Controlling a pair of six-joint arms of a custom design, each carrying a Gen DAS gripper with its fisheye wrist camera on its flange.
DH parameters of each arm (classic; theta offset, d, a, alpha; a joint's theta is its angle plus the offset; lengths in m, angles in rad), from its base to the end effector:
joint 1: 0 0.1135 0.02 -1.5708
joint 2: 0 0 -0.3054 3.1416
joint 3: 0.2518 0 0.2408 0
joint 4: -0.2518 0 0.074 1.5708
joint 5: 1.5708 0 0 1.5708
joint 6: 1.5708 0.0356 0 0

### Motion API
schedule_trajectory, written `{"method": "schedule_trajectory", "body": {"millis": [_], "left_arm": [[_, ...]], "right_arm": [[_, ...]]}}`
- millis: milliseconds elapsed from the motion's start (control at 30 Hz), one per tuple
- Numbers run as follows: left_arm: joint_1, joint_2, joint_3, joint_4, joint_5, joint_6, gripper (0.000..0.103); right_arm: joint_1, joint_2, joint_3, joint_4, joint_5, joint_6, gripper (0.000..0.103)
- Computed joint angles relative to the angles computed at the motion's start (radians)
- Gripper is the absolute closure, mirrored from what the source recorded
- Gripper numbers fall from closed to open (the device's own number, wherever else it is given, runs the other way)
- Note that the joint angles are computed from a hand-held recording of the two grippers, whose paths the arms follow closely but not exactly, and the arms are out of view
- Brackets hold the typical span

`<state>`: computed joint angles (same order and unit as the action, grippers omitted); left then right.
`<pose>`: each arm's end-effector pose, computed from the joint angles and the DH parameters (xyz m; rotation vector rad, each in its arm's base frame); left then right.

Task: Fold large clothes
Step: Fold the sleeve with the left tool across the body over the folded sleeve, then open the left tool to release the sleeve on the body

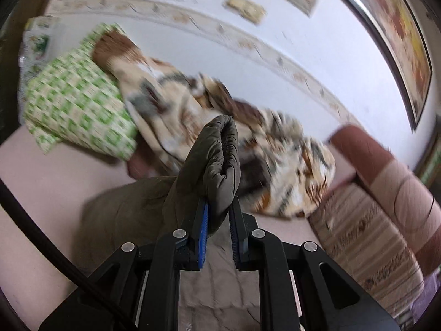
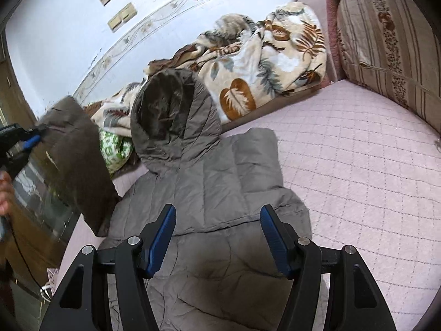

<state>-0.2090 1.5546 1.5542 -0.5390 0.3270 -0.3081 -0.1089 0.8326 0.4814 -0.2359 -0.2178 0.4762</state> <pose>0.3309 -0.0819 0.4234 0.0938 2.1448 -0.6507 0.1446 -0.0081 0.2553 0.5047 2.1167 0.4461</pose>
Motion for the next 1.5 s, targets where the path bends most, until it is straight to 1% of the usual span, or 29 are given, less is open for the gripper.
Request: {"method": "schedule_trajectory", "body": {"millis": [67, 167, 233, 433, 533, 600, 633, 667, 733, 833, 900, 967, 1067, 1133, 1200, 1233, 1333, 1367, 1433, 1467, 1500], "left_arm": [[-0.104, 0.013, -0.068, 0.058, -0.068, -0.026, 0.089], [-0.201, 0.069, -0.129, 0.124, -0.109, -0.074, 0.089], [-0.266, 0.123, -0.161, 0.169, -0.147, -0.101, 0.089], [-0.397, 0.268, -0.239, 0.265, -0.249, -0.111, 0.089], [-0.447, 0.334, -0.247, 0.278, -0.286, -0.099, 0.089], [-0.462, 0.365, -0.236, 0.261, -0.295, -0.088, 0.087], [-0.466, 0.378, -0.234, 0.248, -0.289, -0.084, 0.08], [-0.461, 0.381, -0.235, 0.241, -0.265, -0.08, 0.07], [-0.443, 0.354, -0.27, 0.257, -0.184, -0.084, 0.063], [-0.404, 0.272, -0.344, 0.293, -0.09, -0.077, 0.059], [-0.355, 0.189, -0.411, 0.312, -0.044, -0.057, 0.057], [-0.258, 0.108, -0.474, 0.311, 0.009, -0.024, 0.048], [-0.078, 0.051, -0.518, 0.275, 0.074, 0.033, 0.047], [0.054, 0.048, -0.531, 0.26, 0.124, 0.084, 0.047], [0.157, 0.059, -0.538, 0.257, 0.145, 0.134, 0.047], [0.229, 0.079, -0.536, 0.259, 0.18, 0.153, 0.047], [0.354, 0.157, -0.511, 0.263, 0.282, 0.169, 0.047], [0.385, 0.183, -0.511, 0.282, 0.308, 0.171, 0.047], [0.416, 0.222, -0.52, 0.328, 0.328, 0.17, 0.047], [0.429, 0.244, -0.519, 0.345, 0.338, 0.151, 0.047], [0.437, 0.261, -0.514, 0.348, 0.361, 0.131, 0.047]], "right_arm": [[-0.042, -0.01, -0.001, -0.008, -0.026, -0.006, 0.035], [-0.104, -0.011, -0.003, -0.014, -0.061, -0.014, 0.035], [-0.165, -0.002, -0.005, -0.016, -0.113, -0.025, 0.035], [-0.3, 0.036, -0.006, -0.015, -0.199, -0.063, 0.035], [-0.346, 0.054, -0.005, -0.008, -0.233, -0.07, 0.035], [-0.355, 0.069, -0.003, 0.002, -0.233, -0.071, 0.035], [-0.353, 0.077, -0.002, 0.008, -0.232, -0.068, 0.035], [-0.355, 0.088, -0.001, 0.015, -0.238, -0.067, 0.035], [-0.361, 0.111, -0.005, 0.033, -0.253, -0.056, 0.034], [-0.375, 0.16, -0.017, 0.081, -0.302, -0.021, 0.031], [-0.375, 0.223, -0.03, 0.143, -0.367, 0.024, 0.03], [-0.349, 0.294, -0.045, 0.223, -0.424, 0.083, 0.03], [-0.276, 0.372, -0.06, 0.324, -0.449, 0.16, 0.03], [-0.198, 0.435, -0.059, 0.401, -0.421, 0.216, 0.03], [-0.14, 0.5, -0.044, 0.456, -0.397, 0.26, 0.03], [-0.119, 0.532, -0.038, 0.481, -0.384, 0.283, 0.03], [-0.066, 0.602, -0.019, 0.527, -0.332, 0.321, 0.03], [-0.049, 0.62, -0.012, 0.533, -0.312, 0.319, 0.03], [-0.027, 0.641, -0.007, 0.558, -0.284, 0.316, 0.031], [-0.007, 0.642, 0.0, 0.565, -0.254, 0.312, 0.034], [0.009, 0.646, 0.015, 0.558, -0.223, 0.305, 0.035]]}}
